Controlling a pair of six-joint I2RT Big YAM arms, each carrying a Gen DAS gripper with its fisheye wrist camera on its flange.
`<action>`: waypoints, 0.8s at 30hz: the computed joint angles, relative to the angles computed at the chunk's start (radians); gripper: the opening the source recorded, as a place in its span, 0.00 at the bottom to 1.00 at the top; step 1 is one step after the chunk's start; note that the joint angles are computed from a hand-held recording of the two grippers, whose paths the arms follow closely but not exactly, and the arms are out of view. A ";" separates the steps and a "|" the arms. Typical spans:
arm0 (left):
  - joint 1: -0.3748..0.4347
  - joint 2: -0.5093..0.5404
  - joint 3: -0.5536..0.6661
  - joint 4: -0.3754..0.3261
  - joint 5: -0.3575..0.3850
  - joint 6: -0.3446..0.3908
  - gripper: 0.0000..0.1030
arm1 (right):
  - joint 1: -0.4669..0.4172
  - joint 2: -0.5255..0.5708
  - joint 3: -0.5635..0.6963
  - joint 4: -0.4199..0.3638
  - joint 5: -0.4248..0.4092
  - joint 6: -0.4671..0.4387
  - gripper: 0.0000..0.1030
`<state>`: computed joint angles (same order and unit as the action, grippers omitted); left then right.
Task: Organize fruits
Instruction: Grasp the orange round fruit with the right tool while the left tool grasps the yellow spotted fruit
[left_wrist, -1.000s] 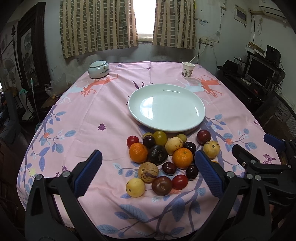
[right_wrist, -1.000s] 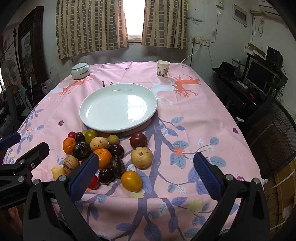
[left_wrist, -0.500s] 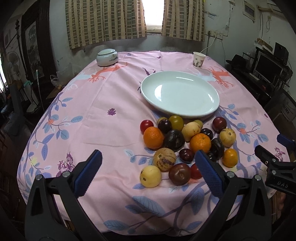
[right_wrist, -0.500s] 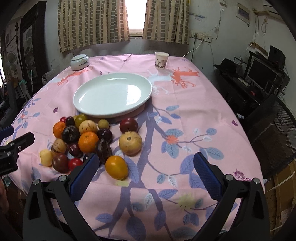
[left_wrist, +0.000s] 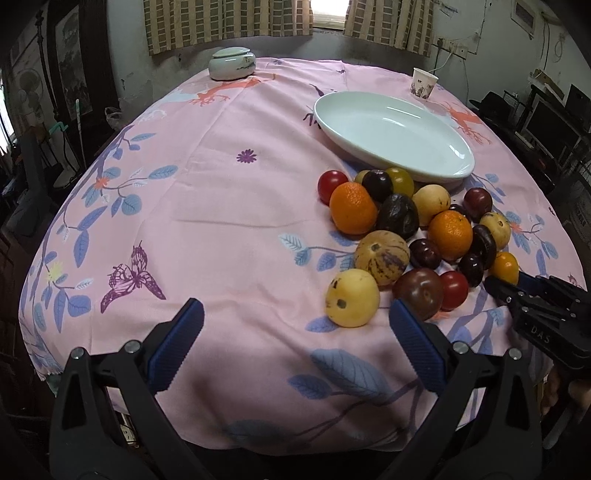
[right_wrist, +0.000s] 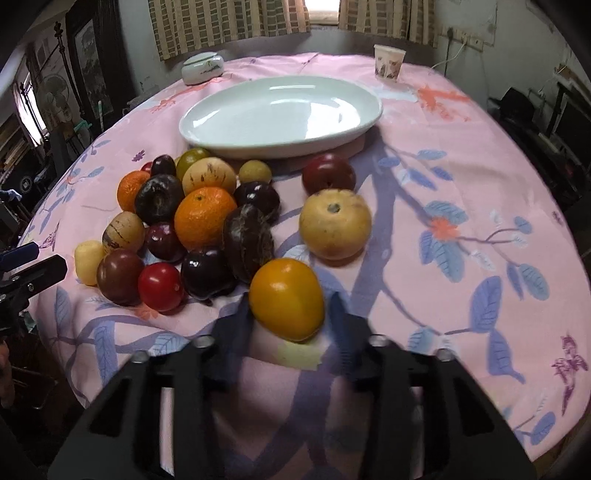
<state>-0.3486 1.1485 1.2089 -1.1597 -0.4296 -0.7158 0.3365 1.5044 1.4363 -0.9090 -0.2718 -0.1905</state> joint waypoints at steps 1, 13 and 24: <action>0.000 0.001 -0.002 0.000 0.002 0.003 0.98 | -0.003 -0.004 -0.001 -0.003 -0.007 0.004 0.37; 0.039 0.034 -0.037 0.094 0.152 0.072 0.68 | -0.038 -0.028 0.009 -0.056 -0.073 0.010 0.37; 0.006 0.032 -0.022 0.164 0.125 0.119 0.35 | -0.041 -0.044 0.009 -0.048 -0.081 -0.006 0.37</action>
